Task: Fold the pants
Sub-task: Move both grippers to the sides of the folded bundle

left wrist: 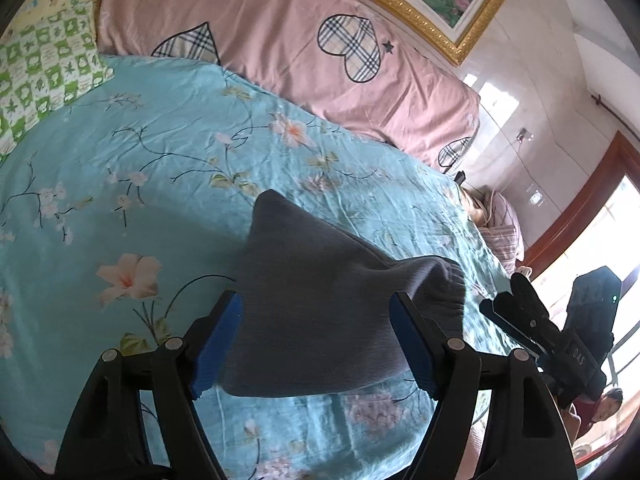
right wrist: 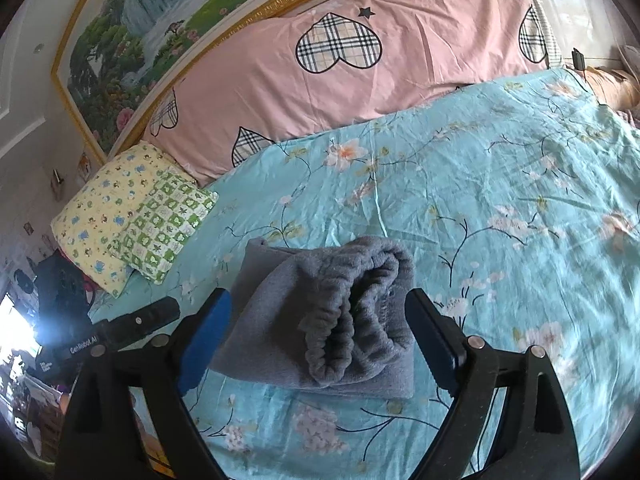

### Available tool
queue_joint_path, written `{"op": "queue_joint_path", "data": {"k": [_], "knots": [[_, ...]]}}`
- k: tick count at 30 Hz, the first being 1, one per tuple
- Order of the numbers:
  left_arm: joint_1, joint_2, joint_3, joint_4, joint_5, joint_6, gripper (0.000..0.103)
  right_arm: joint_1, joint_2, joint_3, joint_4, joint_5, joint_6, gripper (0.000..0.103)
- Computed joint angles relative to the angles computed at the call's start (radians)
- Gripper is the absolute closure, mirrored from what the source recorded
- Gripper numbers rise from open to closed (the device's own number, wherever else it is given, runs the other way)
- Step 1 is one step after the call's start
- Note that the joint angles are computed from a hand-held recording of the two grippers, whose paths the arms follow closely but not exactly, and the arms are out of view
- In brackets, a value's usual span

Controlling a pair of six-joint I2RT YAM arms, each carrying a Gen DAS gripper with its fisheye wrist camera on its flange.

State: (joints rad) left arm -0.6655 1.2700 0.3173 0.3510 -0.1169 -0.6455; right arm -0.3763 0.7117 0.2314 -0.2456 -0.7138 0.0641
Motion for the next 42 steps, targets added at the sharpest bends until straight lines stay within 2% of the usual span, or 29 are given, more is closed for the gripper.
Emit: {"op": "queue_joint_path", "data": {"k": [6,18,23,34,42], "knots": [[0.036,0.036,0.000,0.014,0.032,0.006,0.024,0.031,0.019,-0.022,0.024,0.037,0.032,0.010],[0.085,0.135,0.044,0.026,0.087,0.024,0.023,0.042,0.212,-0.030,0.166,0.045,0.061,0.009],[0.098,0.191,0.103,0.010,0.108,0.049,0.022,0.038,0.295,-0.014,0.226,0.039,0.066,0.009],[0.148,0.413,0.292,-0.032,0.159,0.110,0.022,0.046,0.464,0.016,0.333,0.031,0.084,0.009],[0.165,0.513,0.344,-0.031,0.169,0.112,0.022,0.042,0.563,0.024,0.410,0.024,0.057,0.009]]}}
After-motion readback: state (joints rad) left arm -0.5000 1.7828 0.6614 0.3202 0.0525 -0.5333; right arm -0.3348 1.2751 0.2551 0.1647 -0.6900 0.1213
